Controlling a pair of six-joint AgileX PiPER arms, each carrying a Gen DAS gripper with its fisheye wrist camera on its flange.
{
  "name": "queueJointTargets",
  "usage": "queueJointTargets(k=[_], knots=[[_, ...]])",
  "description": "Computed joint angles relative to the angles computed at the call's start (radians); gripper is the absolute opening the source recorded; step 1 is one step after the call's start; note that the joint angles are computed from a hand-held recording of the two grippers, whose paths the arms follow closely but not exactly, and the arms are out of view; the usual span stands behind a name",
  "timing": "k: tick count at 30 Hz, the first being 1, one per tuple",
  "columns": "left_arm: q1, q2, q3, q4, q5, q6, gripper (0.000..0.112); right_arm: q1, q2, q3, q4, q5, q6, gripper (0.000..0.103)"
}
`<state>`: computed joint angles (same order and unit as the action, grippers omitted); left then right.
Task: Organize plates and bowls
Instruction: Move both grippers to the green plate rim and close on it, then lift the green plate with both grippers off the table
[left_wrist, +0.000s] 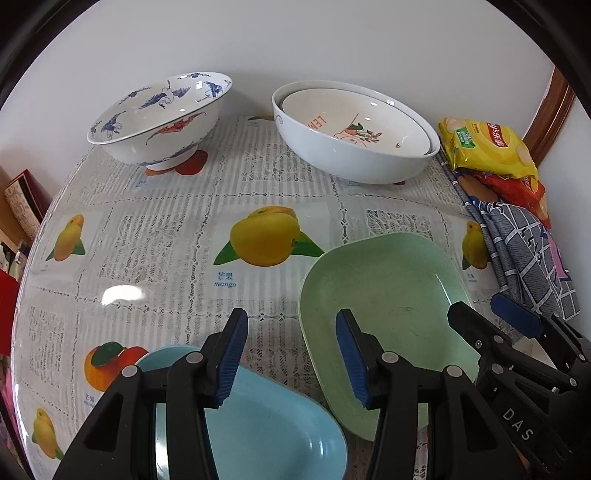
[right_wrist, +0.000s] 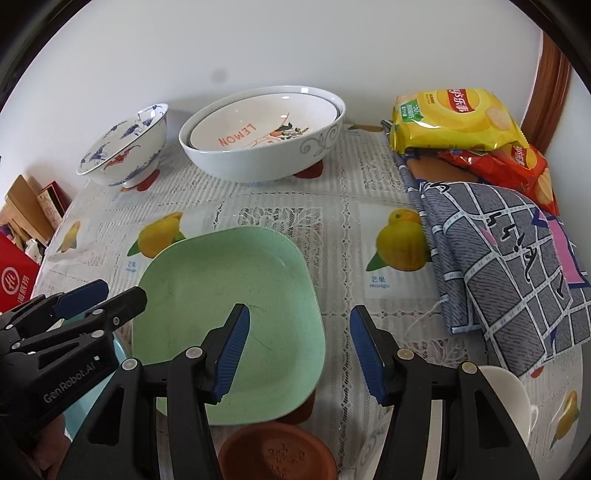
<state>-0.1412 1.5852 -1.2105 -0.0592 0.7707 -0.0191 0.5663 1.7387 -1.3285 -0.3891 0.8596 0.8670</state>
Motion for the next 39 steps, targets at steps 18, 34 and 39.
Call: queueJointTargets(k=[18, 34, 39], knots=[[-0.037, 0.111, -0.014, 0.031, -0.053, -0.043, 0.04, -0.021, 0.122, -0.079, 0.021, 0.044, 0.013, 0.023], [0.012, 0.051, 0.0, -0.063, -0.091, 0.028, 0.012, -0.012, 0.053, -0.023, -0.045, -0.013, 0.087, 0.012], [0.041, -0.029, 0.014, -0.101, -0.058, 0.067, 0.011, 0.02, 0.005, -0.025, -0.074, 0.007, 0.12, 0.012]])
